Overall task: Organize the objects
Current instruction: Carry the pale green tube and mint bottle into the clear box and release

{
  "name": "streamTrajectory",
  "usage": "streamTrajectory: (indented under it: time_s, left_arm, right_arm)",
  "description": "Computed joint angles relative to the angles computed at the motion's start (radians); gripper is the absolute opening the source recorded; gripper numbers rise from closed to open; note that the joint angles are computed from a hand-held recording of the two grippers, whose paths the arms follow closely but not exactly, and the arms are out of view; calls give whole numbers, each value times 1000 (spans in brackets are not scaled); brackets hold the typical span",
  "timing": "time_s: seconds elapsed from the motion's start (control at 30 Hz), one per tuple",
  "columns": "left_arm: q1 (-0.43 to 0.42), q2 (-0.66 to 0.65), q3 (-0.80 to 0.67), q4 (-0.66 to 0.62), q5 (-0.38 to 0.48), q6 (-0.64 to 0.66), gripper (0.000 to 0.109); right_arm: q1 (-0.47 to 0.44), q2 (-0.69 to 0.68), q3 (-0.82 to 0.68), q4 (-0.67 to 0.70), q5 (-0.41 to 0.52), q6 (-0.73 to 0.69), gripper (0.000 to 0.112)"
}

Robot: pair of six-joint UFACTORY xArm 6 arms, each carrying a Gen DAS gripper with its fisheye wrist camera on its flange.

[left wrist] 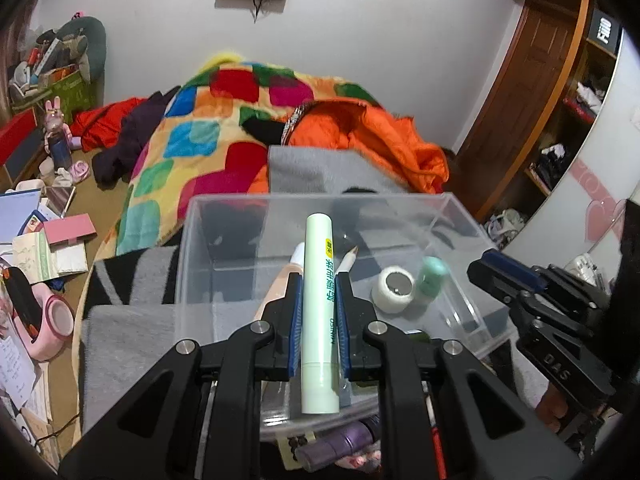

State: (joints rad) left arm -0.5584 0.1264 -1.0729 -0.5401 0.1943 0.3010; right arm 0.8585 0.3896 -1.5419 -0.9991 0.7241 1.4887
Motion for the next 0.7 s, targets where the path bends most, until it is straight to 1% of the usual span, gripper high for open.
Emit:
streamTrajectory:
  time_s: [0.1,0.23,0.3,0.5,0.57,0.63,0.67,0.7]
  left_arm:
    - [0,25,-11,72,1,-53,15]
    - [-6,44,-28,34,33,-5,15]
    - [-7,50,-31,38,42,-7,15]
    - [-12,24,-9,14,42,11,15]
    - [-12,7,4,11,40,14,15]
    - [-14,-26,39,35,23,-3,16]
    - [-16,-42,56,55,13,-18,18]
    - [-16,-53,67,64,8,-23,19]
  right_arm:
    - [-1,12,-9,14,-3,-19,19]
    - [-9,17,-4,38,-26,-36,19]
    - [-17,13,10,58,-54,-36,19]
    - [-14,-12,43,73,-74,-27,20]
    - [-8,-31,62,63,-78,-13,24]
    - [1,-49,79,44,-73,9,37]
    - [8,-60,89,30,-65,23,40]
    - [17,-72,99,12,-55,42,47]
